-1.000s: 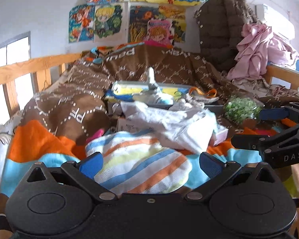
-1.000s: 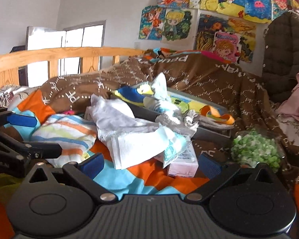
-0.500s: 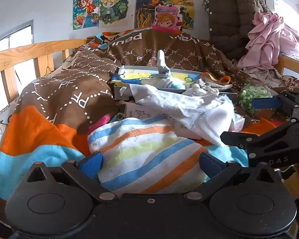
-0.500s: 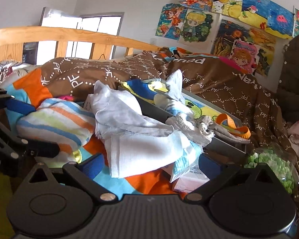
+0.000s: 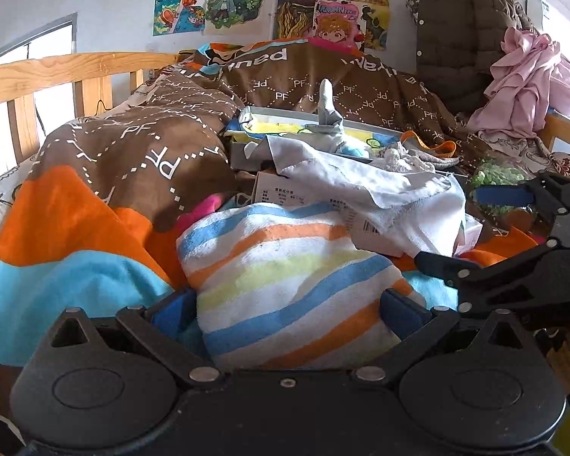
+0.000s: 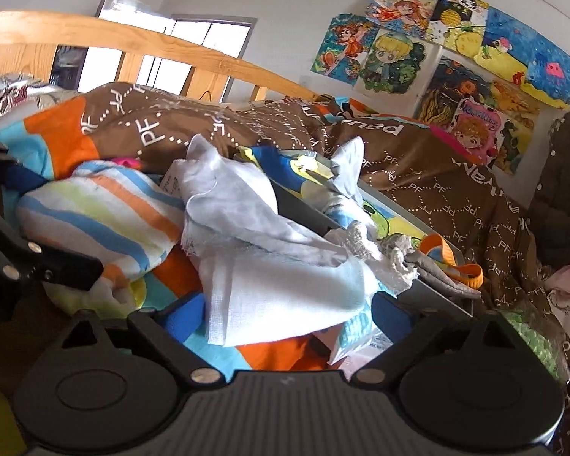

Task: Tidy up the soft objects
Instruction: 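Grasp the striped sock with the left gripper while the right gripper grasps the white frayed gauze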

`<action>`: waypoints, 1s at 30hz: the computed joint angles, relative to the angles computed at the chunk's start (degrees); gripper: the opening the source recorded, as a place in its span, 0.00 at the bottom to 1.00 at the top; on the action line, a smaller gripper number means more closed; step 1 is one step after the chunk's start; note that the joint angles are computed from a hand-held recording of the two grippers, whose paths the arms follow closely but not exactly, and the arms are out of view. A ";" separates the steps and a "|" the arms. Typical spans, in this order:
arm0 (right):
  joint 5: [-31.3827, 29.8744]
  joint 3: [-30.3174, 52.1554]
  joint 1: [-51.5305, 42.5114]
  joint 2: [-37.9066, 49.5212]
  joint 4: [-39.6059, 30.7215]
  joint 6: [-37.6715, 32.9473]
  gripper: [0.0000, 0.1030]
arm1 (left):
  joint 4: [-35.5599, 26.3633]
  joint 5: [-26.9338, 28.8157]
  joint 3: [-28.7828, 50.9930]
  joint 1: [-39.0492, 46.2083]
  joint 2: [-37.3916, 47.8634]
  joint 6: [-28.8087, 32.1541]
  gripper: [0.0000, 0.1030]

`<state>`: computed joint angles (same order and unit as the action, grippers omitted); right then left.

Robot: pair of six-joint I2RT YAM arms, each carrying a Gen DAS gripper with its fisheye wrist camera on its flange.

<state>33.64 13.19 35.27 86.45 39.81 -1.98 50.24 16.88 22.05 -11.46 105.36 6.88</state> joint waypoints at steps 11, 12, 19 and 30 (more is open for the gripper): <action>-2.39 1.43 -0.92 -0.91 -4.57 2.29 0.61 | 5.06 -3.37 -1.71 -1.75 1.58 0.72 0.99; -2.57 1.51 -0.82 -0.91 -4.78 2.33 0.57 | 5.31 -3.64 -1.89 -1.95 1.56 0.70 0.99; -3.36 1.90 -0.86 -1.04 -6.08 3.45 0.37 | 4.53 -3.01 -1.77 -1.88 1.10 0.56 0.93; -11.21 2.17 -4.50 -5.99 -12.27 9.31 0.12 | 5.43 -2.05 -2.35 -1.49 0.17 1.69 0.58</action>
